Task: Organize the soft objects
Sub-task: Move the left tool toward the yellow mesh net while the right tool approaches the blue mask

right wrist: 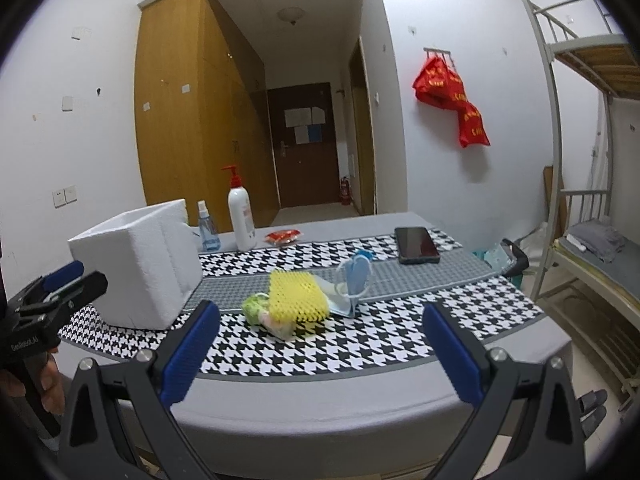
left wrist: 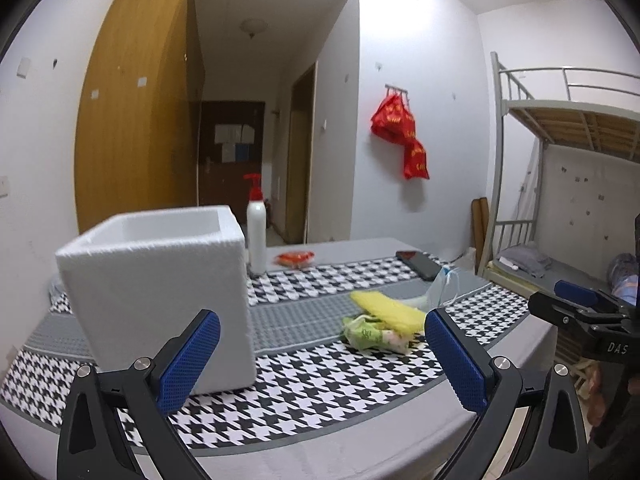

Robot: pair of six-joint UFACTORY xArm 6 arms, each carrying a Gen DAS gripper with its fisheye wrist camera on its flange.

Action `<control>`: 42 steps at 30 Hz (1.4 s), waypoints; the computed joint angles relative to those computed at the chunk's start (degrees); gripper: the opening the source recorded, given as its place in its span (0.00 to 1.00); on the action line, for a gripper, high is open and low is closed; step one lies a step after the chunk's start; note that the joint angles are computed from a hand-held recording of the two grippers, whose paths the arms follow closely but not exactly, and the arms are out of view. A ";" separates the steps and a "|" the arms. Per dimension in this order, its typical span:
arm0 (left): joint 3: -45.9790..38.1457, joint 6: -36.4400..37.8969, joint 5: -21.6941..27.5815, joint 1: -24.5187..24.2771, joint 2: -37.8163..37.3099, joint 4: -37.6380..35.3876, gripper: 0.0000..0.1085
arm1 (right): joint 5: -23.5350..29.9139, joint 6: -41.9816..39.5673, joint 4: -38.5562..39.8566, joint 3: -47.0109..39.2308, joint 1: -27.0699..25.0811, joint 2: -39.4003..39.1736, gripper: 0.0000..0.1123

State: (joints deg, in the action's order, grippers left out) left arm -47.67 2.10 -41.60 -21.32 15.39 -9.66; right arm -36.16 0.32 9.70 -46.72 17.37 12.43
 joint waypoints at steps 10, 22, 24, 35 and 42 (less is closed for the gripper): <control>-5.84 0.57 6.52 -1.11 3.78 -0.21 0.94 | 6.36 5.41 -8.21 -6.04 -3.52 4.62 0.91; -10.94 4.46 11.80 -3.03 6.64 -4.19 0.94 | 10.26 10.58 -15.31 -9.26 -6.62 6.72 0.91; -11.76 5.71 12.28 -3.59 7.19 -5.49 0.94 | 10.66 11.67 -16.73 -9.74 -7.13 7.04 0.91; -18.60 16.25 17.00 -6.59 10.65 -16.36 0.94 | 12.87 16.07 -22.39 -13.51 -9.46 9.75 0.91; -23.69 20.13 20.57 -7.37 13.39 -19.95 0.94 | 14.12 21.10 -27.95 -16.71 -11.36 12.13 0.91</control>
